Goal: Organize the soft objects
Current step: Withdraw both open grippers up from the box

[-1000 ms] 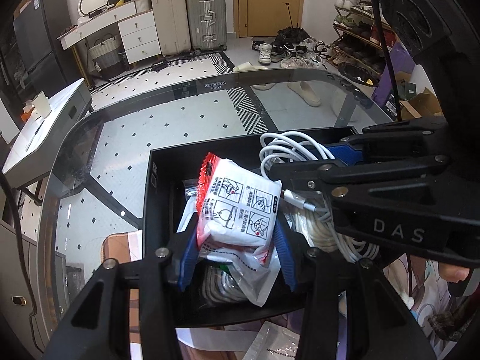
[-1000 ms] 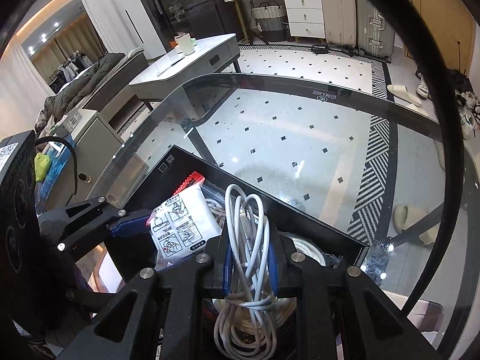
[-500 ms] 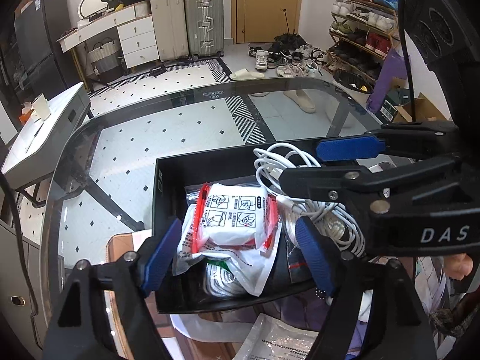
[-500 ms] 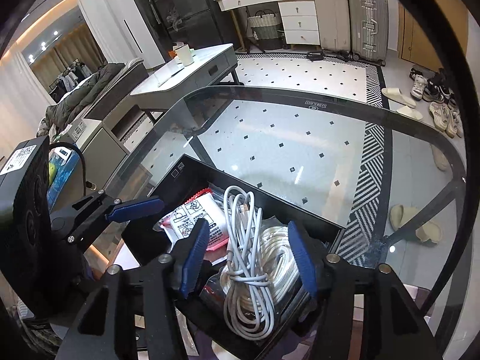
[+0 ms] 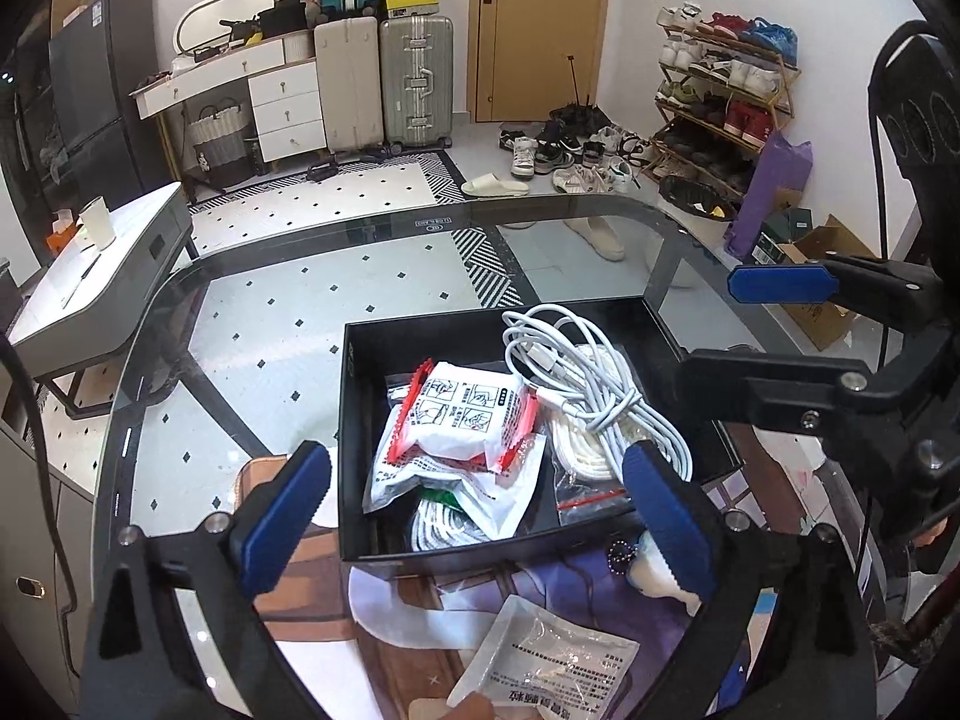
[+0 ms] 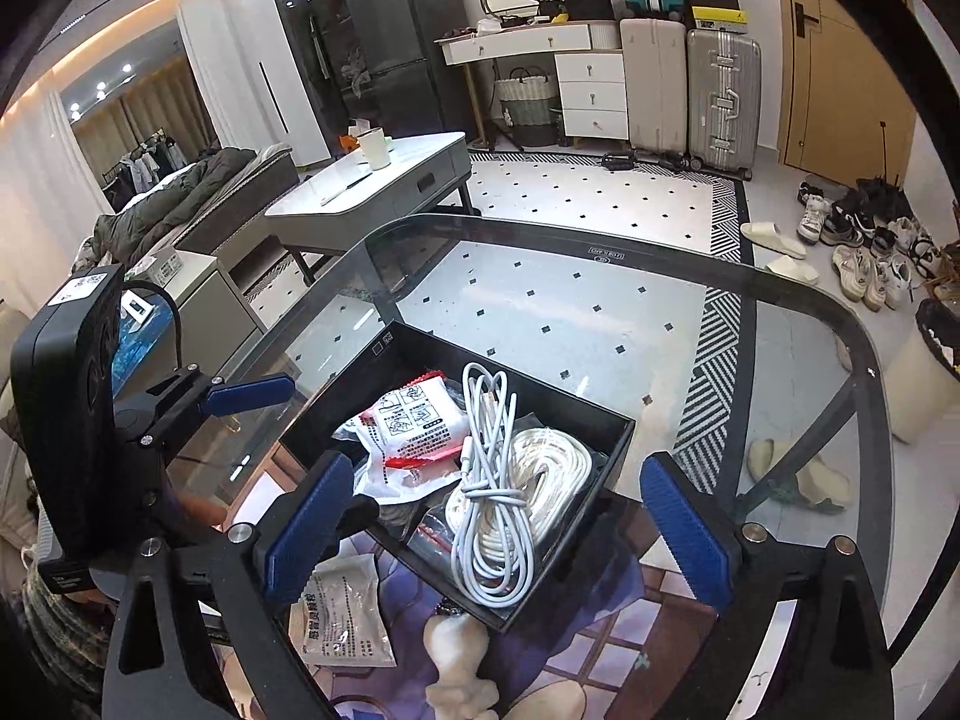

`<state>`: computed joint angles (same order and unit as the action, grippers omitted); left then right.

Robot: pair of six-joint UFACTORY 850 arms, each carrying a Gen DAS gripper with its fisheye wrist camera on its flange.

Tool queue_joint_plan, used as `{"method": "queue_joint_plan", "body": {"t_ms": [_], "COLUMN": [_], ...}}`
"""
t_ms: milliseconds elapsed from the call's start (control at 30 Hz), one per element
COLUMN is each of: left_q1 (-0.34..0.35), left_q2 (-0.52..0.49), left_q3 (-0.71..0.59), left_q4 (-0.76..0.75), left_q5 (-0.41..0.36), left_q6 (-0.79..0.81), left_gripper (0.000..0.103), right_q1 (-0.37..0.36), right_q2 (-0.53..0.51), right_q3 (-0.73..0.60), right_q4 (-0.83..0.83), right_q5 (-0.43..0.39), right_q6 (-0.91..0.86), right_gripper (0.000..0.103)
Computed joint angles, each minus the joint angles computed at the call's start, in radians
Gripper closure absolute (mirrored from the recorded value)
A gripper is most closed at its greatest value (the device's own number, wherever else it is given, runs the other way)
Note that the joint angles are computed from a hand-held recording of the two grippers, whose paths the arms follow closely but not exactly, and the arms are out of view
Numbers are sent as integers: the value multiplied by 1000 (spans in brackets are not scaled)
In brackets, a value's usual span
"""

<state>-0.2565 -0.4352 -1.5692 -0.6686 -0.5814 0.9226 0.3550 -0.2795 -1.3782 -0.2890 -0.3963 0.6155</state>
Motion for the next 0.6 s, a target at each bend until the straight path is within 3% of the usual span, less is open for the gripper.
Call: {"method": "queue_joint_plan", "body": {"t_ms": [233, 600], "left_q1": [19, 35], "left_q2": [47, 106], "left_q3": [59, 151], "left_q4": [-66, -130], "left_q5": [36, 46], "left_q6": [54, 137], "left_gripper": [2, 2], "right_q1": [30, 52], "right_q2": [57, 109], "right_q3": [70, 155], "right_q4": [-153, -172], "right_q5": [9, -1], "right_q6": [172, 240], "right_gripper": [4, 4]}}
